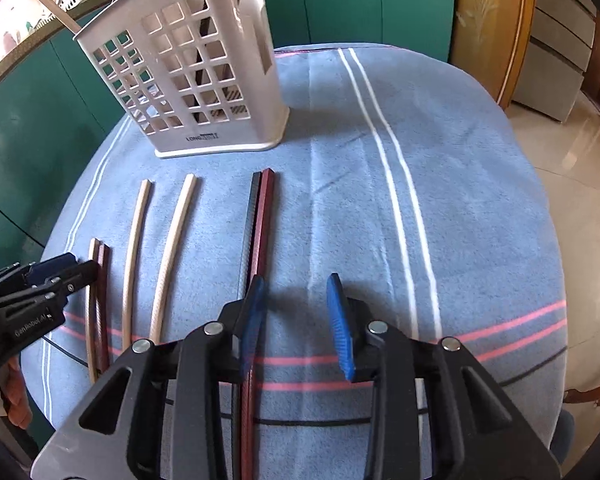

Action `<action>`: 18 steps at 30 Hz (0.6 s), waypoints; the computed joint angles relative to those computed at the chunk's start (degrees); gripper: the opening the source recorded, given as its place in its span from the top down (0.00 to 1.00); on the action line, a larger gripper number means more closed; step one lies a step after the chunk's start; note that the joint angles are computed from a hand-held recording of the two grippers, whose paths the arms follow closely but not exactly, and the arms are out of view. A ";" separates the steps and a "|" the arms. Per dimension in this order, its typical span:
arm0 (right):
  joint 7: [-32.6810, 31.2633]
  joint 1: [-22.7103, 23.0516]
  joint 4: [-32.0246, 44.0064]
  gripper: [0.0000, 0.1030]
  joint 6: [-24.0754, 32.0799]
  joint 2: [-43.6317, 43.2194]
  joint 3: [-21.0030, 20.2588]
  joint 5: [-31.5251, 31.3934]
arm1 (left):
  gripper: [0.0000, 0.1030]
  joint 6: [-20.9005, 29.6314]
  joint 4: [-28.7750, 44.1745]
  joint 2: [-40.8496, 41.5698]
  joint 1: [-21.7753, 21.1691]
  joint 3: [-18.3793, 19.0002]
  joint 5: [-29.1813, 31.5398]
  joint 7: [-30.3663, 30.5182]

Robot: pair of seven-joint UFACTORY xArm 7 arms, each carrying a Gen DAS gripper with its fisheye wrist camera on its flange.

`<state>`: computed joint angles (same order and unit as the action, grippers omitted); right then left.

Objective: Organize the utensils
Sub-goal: 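Grasp a dark red chopstick with the right tool while the left tool grasps a cream chopstick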

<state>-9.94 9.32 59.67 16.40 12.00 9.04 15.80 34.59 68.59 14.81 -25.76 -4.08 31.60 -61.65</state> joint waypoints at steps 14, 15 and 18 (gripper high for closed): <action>6.13 2.52 0.33 0.61 0.71 -0.01 -1.97 -9.27 | 0.57 0.51 0.22 0.23 -0.51 0.20 1.77 -1.44; 8.13 4.06 0.69 0.61 0.98 0.20 -3.32 -12.58 | 0.57 0.79 0.69 0.54 -0.61 0.27 1.98 -1.62; 12.13 5.64 4.39 0.61 2.64 2.83 -4.69 -17.93 | 0.57 1.33 1.64 1.15 -0.53 0.27 1.61 -1.20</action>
<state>2.18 14.96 64.06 19.04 14.83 4.35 -2.13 35.92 70.23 15.96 -26.29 -3.81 33.21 -62.85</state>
